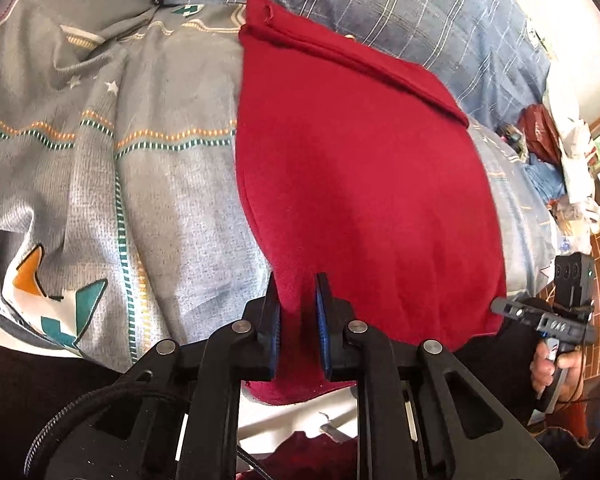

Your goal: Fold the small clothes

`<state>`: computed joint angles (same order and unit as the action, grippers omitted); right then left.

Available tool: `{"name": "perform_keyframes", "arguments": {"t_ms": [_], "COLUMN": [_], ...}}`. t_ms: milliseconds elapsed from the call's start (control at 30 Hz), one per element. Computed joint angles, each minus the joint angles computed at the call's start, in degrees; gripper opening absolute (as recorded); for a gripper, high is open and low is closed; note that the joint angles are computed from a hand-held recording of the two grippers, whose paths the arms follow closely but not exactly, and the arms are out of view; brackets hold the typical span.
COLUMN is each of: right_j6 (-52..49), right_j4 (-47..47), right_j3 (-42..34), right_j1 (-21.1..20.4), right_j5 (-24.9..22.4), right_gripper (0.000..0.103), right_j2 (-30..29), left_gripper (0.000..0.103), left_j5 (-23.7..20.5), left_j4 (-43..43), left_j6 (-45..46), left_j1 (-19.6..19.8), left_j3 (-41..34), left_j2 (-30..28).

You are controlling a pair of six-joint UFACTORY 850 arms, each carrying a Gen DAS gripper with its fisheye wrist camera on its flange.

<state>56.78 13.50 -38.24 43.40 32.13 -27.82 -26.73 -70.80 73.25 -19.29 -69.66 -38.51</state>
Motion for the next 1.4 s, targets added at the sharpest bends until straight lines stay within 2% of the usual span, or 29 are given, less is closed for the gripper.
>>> {"name": "perform_keyframes", "arguments": {"t_ms": [67, 233, 300, 367, 533, 800, 1000, 1067, 1167, 1233, 1333, 1400], "right_j6": [5.5, 3.7, 2.4, -1.7, -5.4, -16.7, -28.1, -30.3, -35.7, -39.3, -40.2, -41.4], "right_j4": [-4.4, -2.8, -1.6, 1.3, 3.9, 9.6, 17.1, 18.0, 22.1, 24.3, 22.7, 22.5], "right_j3": [1.2, 0.2, -0.6, -2.0, -1.7, 0.0, -2.4, -3.1, -5.1, -7.2, -9.9, -12.0], "right_j1": [-1.1, -1.0, -0.7, -0.1, 0.2, -1.4, -4.2, -5.8, -7.6, -9.0, -11.9, -13.5], "right_j5": [5.4, 7.7, 7.3, 4.1, 4.1, 7.9, 8.2, 8.9, 8.8, 8.4, 7.5, 6.6], "right_gripper": [0.033, 0.033, 0.023, 0.014, 0.011, 0.008, 0.008, 0.008, 0.008, 0.008, 0.008, 0.008], "right_j2": [-0.4, -1.2, -1.4, -1.2, 1.0, 6.9, 8.2, 8.3, 7.9, 7.0, 5.5, 4.4], "left_gripper": [0.016, 0.016, 0.016, 0.016, 0.014, 0.014, 0.011, 0.007, 0.007, 0.007, 0.007, 0.007], "left_j5": [0.4, 0.2, -0.4, -0.1, -1.5, -5.3, -4.3, -3.1, -0.6, -0.2, -0.3, -3.6], "left_j4": [0.8, 3.5, 2.0, 1.9, 0.3, -7.3, -13.4, -14.8, -16.8, -14.8, -9.2, -7.8], "left_j6": [-0.8, -5.2, -4.2, -3.0, 0.3, 6.1, 7.7, 7.2, 8.6, 6.2, -0.7, -3.9], "left_j1": [-0.3, -0.6, -0.4, -0.4, 0.3, 1.6, 1.2, 0.8, -0.1, -0.5, -0.7, 0.2], "left_j3": [-0.1, -1.7, -1.6, -1.4, -0.9, -3.4, -9.0, -12.3, -17.2, -21.7, -28.0, -30.5], "left_j2": [-0.2, -1.9, -1.9, -1.7, -0.5, 0.5, -1.5, -2.9, -5.1, -7.5, -11.2, -12.7]}}
